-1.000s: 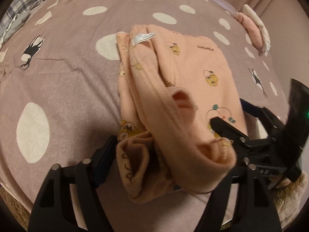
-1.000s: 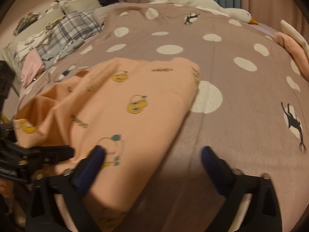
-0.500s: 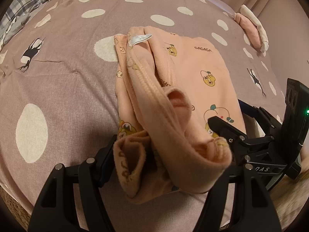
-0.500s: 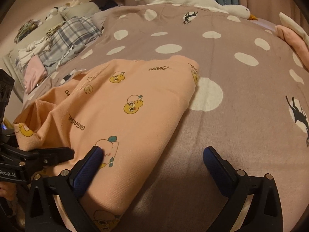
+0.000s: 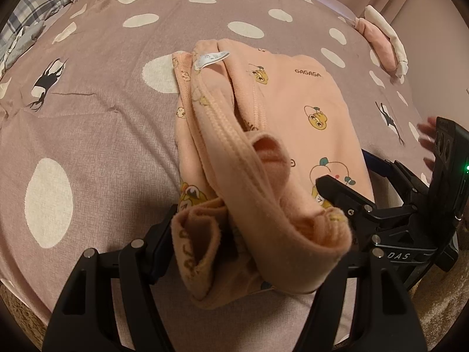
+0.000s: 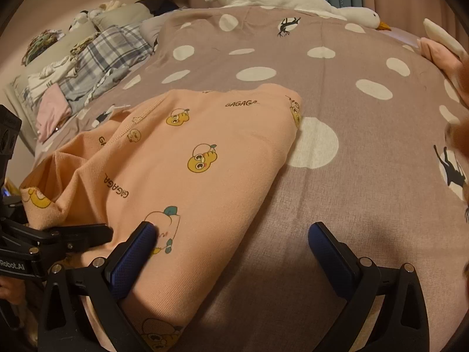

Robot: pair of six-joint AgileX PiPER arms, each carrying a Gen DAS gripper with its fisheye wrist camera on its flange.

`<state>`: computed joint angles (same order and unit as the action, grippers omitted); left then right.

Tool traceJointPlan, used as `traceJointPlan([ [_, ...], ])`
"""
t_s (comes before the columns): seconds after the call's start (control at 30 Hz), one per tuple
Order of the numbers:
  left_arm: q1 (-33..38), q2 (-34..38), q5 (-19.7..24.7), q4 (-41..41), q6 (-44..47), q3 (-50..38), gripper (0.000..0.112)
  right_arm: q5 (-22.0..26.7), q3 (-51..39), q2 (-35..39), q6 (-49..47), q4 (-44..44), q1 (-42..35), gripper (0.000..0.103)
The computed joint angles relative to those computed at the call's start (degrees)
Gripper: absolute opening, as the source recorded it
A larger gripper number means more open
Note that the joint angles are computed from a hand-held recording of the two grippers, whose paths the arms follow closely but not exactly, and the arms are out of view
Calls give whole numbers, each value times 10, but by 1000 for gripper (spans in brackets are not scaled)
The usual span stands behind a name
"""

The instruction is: Fold small clothes

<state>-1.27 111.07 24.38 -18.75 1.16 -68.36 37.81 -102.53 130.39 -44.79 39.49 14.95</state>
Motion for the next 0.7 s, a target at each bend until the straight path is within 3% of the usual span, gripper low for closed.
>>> traceJointPlan([
  [0.7,1,3,3,0,1,-5,69,-1,1,-1,-1,0,0,103],
])
